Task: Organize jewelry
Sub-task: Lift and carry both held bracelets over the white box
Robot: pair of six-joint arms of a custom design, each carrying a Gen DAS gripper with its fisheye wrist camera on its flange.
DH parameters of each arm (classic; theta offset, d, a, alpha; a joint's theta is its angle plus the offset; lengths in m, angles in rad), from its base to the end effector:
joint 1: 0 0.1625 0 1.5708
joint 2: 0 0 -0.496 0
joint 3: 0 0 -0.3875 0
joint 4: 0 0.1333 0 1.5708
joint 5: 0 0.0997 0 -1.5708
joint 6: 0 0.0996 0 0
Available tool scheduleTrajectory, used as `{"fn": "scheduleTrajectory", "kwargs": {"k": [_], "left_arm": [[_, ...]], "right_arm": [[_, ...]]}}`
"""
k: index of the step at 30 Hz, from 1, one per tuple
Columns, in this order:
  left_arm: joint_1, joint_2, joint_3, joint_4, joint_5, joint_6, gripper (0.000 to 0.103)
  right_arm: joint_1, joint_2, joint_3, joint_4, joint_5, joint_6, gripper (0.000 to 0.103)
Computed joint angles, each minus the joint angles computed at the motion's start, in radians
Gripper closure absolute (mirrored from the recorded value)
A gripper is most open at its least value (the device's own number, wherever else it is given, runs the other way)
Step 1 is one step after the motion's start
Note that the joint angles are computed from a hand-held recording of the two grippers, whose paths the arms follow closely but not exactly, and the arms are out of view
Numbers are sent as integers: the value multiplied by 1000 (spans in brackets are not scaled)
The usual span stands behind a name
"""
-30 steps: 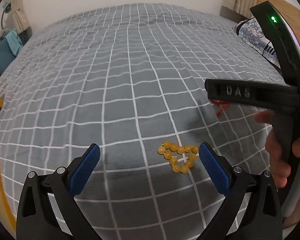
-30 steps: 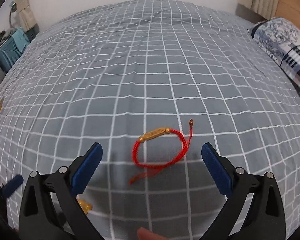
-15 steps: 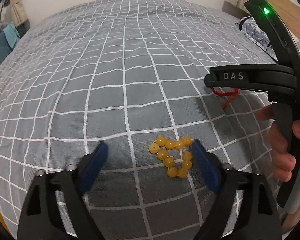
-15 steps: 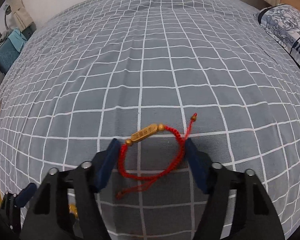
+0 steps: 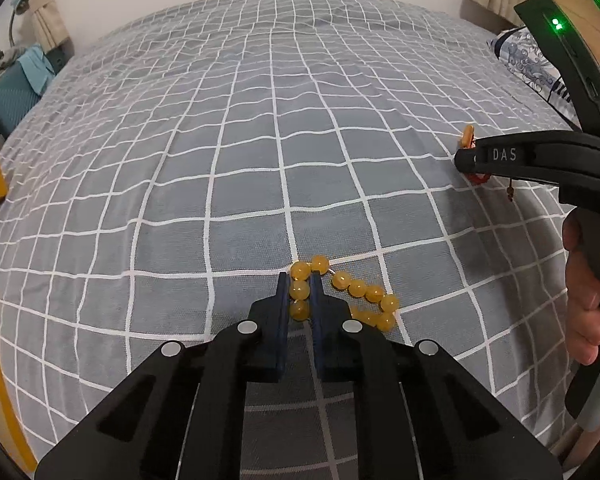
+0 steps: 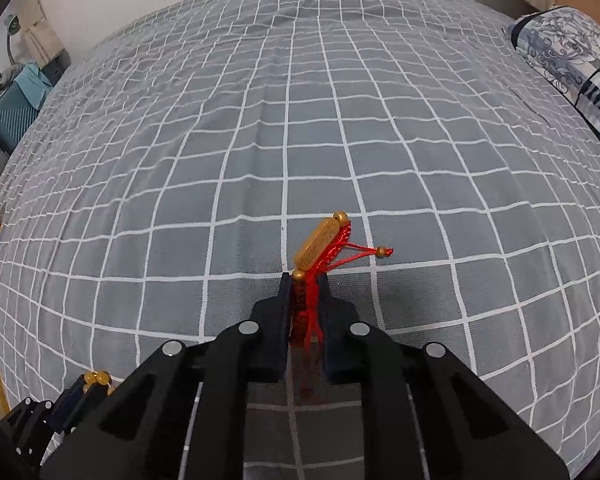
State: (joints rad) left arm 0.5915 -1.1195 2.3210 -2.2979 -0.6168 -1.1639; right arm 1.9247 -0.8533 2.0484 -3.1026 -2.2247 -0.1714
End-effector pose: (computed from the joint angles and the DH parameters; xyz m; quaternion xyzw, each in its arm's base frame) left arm -0.2278 -0.4115 0.1507 0.0278 0.8698 -0.2919 0.3969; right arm 0.2722 -0.5268 0.1341 0.1904 -0.9156 0.1869 0.3008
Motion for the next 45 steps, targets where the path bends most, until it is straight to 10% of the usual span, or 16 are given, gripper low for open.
{"fn": "scheduleTrajectory", "kwargs": {"k": [20, 30, 45], "left_arm": [[-86, -75, 18, 2, 53, -19, 94], [-127, -144, -9, 245, 129, -184, 94], [-232, -316, -96, 634, 76, -356, 94]], "right_arm": [[51, -22, 24, -82, -18, -41, 92], [122, -31, 56, -223, -61, -99, 92], [271, -69, 99, -112, -124, 31, 92]]}}
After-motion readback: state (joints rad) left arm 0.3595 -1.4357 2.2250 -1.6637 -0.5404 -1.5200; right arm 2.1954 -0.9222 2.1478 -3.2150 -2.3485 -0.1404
